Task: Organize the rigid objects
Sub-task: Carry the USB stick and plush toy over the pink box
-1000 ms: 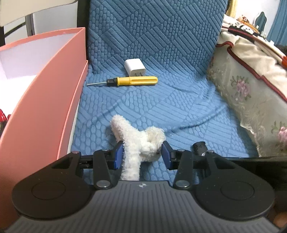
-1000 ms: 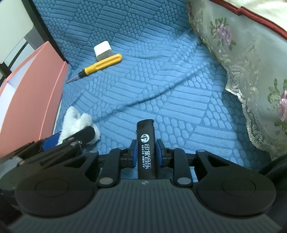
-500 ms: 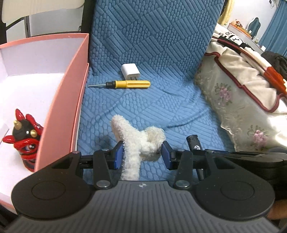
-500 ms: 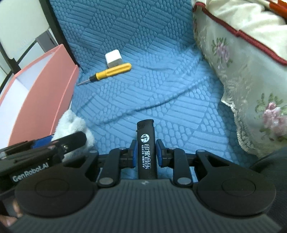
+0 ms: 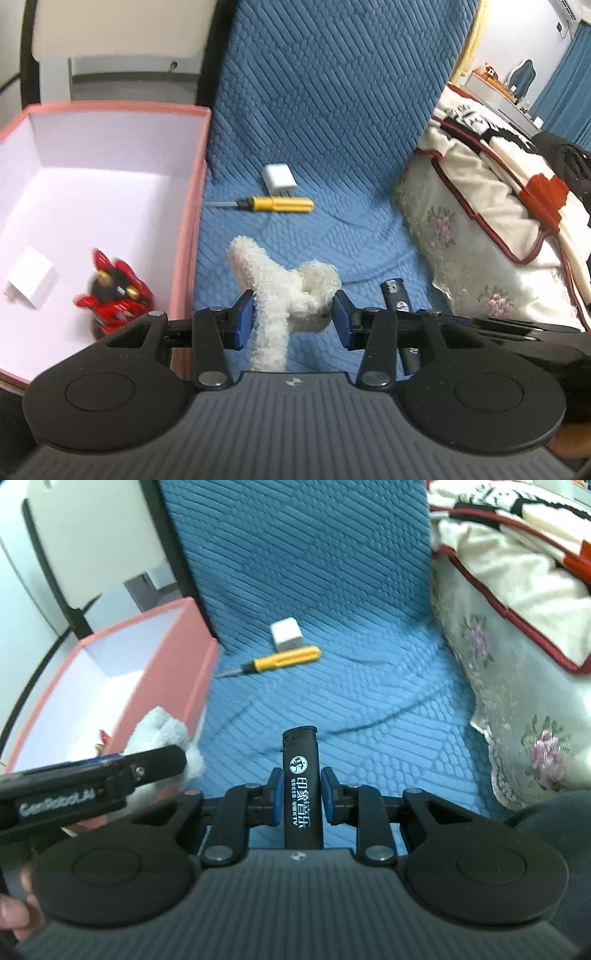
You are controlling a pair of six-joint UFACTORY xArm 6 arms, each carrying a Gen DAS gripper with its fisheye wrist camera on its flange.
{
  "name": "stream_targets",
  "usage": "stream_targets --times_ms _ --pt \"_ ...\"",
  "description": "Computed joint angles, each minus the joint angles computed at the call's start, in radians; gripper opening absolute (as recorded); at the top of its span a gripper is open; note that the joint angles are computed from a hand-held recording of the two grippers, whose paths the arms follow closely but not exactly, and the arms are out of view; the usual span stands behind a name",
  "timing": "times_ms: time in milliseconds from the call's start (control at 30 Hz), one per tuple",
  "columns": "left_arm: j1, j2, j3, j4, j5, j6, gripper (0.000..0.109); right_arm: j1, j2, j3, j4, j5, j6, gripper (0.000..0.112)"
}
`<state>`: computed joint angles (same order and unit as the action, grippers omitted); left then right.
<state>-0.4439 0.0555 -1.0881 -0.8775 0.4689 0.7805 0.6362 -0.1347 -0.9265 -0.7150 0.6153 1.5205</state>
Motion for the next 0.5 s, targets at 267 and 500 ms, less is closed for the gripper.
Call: stream_targets --times_ms 267,500 --pt "0.078 0.001 -0.066 0.005 0.044 -0.003 0.050 0.002 0.031 -0.086 -0.037 -0.016 -0.018 0.011" --pt "0.111 -0.015 -0.045 -0.015 0.060 0.018 0.050 -0.039 0.051 -0.046 0.010 -0.084 -0.029 0.011"
